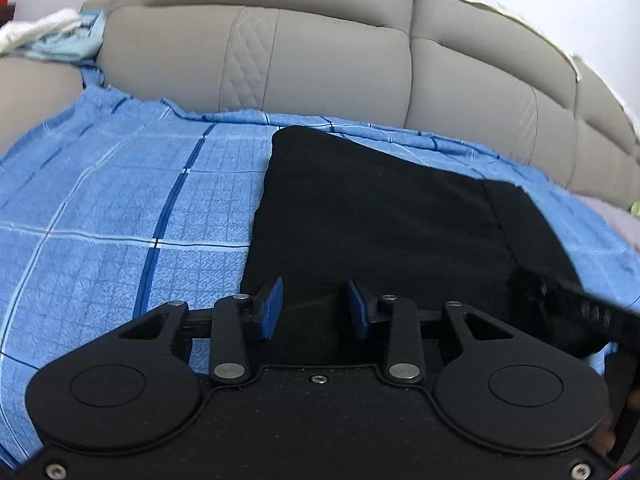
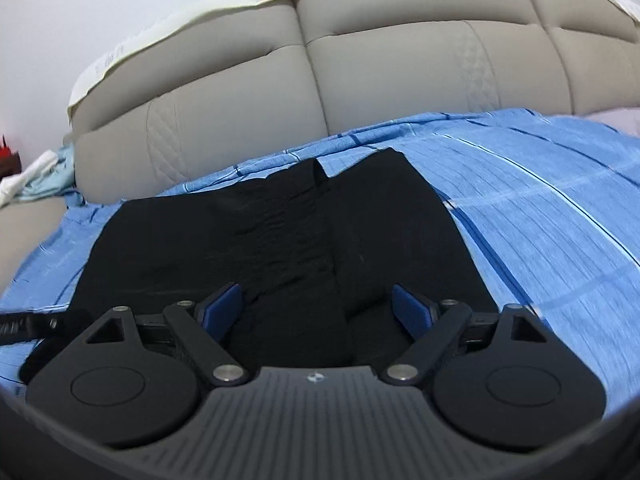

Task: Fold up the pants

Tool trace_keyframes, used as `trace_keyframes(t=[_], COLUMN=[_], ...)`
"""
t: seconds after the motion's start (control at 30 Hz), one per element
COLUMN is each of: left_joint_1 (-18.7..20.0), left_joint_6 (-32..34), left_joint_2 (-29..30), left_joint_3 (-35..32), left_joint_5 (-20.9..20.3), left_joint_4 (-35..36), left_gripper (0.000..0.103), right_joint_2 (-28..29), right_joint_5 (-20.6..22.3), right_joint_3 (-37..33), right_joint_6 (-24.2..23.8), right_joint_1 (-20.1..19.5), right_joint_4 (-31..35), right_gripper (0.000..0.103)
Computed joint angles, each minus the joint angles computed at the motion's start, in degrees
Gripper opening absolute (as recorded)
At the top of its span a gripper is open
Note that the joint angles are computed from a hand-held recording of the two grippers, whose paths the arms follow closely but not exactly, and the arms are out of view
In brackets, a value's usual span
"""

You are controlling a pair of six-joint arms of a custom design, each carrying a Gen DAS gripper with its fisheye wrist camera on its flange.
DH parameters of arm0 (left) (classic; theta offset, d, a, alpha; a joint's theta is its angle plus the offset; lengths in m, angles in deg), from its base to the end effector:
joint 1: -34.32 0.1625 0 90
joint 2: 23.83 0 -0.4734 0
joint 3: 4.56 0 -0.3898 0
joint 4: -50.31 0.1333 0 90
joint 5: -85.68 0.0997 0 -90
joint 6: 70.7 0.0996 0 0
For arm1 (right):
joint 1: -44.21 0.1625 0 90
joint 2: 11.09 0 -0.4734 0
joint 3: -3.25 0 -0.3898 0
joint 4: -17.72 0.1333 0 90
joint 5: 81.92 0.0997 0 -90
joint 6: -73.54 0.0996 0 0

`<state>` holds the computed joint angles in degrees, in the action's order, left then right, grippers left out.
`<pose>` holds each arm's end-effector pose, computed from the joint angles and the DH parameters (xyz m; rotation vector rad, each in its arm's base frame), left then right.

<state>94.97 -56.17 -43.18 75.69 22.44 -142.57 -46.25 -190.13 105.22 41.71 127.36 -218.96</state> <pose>-0.2220 -0.7583 -0.0207 0.7461 2.4828 -1.0614 0.0238 -0.6587 0.1583 0.1693 -1.9963 1.4631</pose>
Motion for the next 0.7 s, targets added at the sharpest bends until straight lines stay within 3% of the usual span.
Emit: trace_keyframes(t=[0.13, 0.17, 0.2, 0.33, 0.4, 0.5, 0.63, 0.67, 0.7], left_joint_1=[-0.2, -0.3, -0.2, -0.5, -1.1, -1.6, -2.3, -2.4, -2.6], left_joint_6=[1.2, 1.2, 1.2, -0.2, -0.3, -0.1, 1.9, 2.7, 4.0], left_joint_2=[0.9, 1.1, 1.5, 0.7, 0.3, -0.7, -1.3, -1.1, -0.8], left_joint_3=[-0.4, -0.5, -0.9, 0.3, 1.0, 2.9, 5.5, 5.7, 6.0], left_joint_5=[1.4, 1.6, 1.6, 1.1, 1.9, 0.2, -1.2, -0.9, 0.0], left_joint_4=[-1.3, -1.6, -1.8, -1.7, -1.8, -2.1, -2.6, -3.1, -4.3], left_gripper=[0.036, 0.036, 0.036, 0.038, 0.036, 0.036, 0.036, 0.036, 0.036], right_joint_2=[-0.7, -1.2, -1.7, -3.1, -3.2, -2.7, -3.0, -3.1, -3.2], right_joint_5=[5.3, 6.8, 7.5, 8.9, 8.0, 5.7, 1.6, 0.7, 0.2], right_joint_3=[-0.9, -0.1, 0.8, 3.2, 4.1, 5.0, 5.6, 5.7, 5.6], right_joint_6=[0.5, 1.8, 3.0, 5.3, 4.8, 0.8, -2.2, -3.2, -4.1], right_joint_1=[-1.1, -1.4, -1.7, -2.4, -2.0, -0.8, 0.1, 0.2, 0.2], right_joint_4=[3.9, 4.2, 3.9, 3.4, 1.4, -4.1, -6.8, -7.1, -6.7], right_gripper=[0.087, 0.081, 0.066, 0.045, 0.023, 0.017, 0.018, 0.023, 0.035])
